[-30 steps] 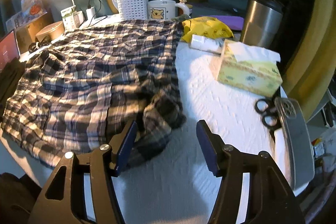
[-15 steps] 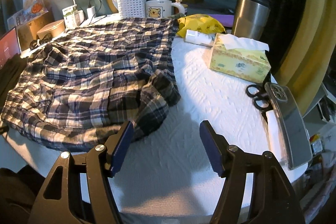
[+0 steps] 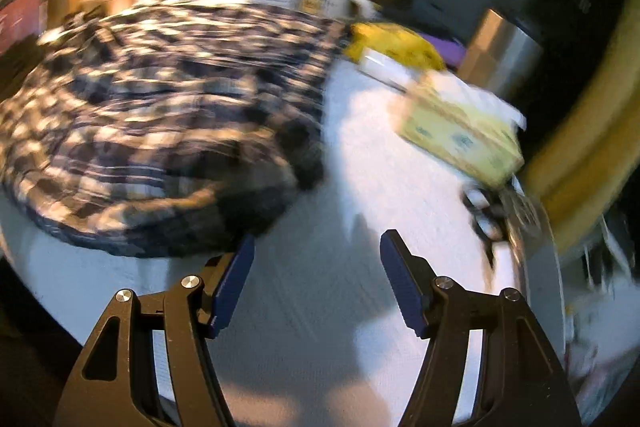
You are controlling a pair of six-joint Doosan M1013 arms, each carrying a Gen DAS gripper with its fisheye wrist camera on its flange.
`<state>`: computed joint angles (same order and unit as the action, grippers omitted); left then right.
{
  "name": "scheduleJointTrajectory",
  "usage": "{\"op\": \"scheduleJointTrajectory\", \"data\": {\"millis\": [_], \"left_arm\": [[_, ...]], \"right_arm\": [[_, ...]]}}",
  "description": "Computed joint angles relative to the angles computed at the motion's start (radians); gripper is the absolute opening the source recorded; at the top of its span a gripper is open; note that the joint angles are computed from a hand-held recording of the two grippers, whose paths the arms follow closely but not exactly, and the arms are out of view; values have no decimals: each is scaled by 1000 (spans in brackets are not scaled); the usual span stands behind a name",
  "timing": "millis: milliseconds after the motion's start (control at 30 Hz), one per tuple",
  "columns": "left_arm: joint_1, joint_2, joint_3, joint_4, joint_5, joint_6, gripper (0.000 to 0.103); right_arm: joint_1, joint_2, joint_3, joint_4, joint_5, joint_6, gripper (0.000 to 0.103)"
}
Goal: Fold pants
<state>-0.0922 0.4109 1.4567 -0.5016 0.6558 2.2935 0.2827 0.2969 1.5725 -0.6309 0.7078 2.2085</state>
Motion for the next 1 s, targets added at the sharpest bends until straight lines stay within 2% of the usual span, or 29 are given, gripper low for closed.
{"op": "scheduleJointTrajectory", "data": {"millis": [33,100,267,567,600,633,667,700,833,1000], "left_arm": [[2,0,-1,0,2,-8,15],[13,6,-14,-27,31,-10,11],[17,-5,-12,-53,35,-10,10],[28,-20,-32,-135,20,16,10],[29,-20,-34,-144,21,20,10],[29,-21,-36,-149,21,20,10],[29,-22,-37,-159,17,26,10],[29,-22,-38,-168,12,31,10],[30,-25,-43,-184,7,29,10],[31,-31,-60,-194,-6,30,10]], "right_arm": [[-1,7,-10,32,-19,-71,69],[-4,18,-27,90,-42,-170,69],[-25,49,-63,175,-81,-255,69],[-52,46,-54,278,-159,-316,69],[-52,42,-48,276,-179,-308,62],[-53,40,-43,282,-194,-309,44],[-53,37,-38,286,-215,-304,35],[-55,35,-35,294,-226,-301,21],[-57,25,-28,298,-254,-269,17],[-54,3,-24,216,-273,-176,16]]}}
